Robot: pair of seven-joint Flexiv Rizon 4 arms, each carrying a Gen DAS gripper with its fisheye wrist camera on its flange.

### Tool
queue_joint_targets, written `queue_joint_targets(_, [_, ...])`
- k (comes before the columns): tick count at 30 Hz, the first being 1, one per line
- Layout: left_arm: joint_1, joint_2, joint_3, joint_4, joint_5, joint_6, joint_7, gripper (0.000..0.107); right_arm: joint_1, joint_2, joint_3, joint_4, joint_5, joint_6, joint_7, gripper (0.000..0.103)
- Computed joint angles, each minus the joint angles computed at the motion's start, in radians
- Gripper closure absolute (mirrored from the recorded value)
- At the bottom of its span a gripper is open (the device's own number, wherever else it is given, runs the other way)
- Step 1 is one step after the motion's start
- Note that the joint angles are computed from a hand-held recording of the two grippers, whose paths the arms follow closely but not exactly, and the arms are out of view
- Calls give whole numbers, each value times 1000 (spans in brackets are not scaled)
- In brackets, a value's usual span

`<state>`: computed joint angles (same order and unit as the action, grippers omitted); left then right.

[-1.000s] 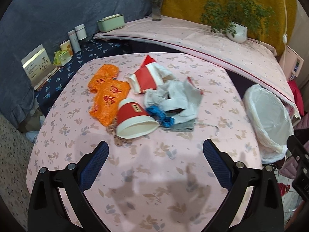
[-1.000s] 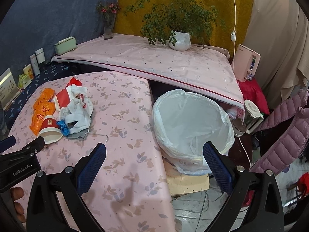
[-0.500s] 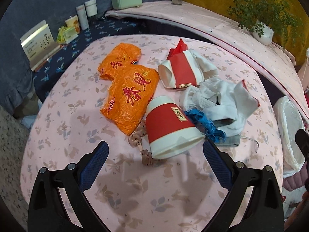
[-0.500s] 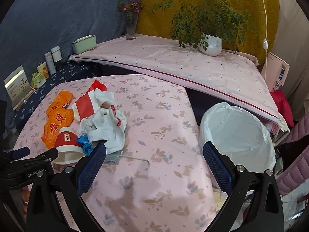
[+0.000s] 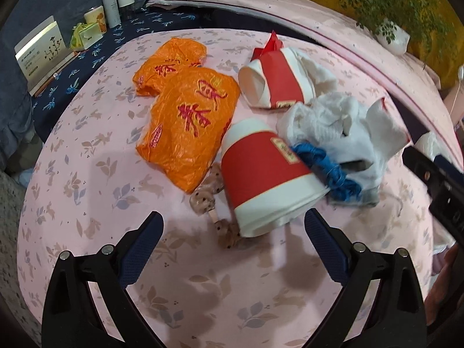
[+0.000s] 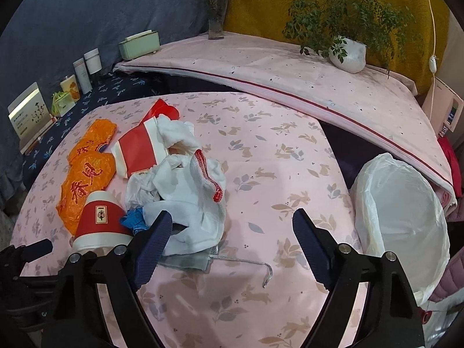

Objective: Collect trash
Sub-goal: 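Grasp the red-and-white paper cup with the left tool while the right tool grasps the white glove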

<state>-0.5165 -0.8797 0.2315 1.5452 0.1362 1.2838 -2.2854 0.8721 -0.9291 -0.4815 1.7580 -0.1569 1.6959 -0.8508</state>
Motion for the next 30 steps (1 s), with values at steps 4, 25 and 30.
queue_joint_targets(4, [40,-7,-44,2,-18,18,44,39,-40,-12,43,-35,-17,-21,-2,36])
queue_joint_targets(25, [-17,51,24,29,-54,119,94,102,-85,65,92,-11,-30,56,-45,99])
queue_joint_targets(30, [-45,72,45,37,-40,126,80,102,-29,116,35,57,44,100,-90,100])
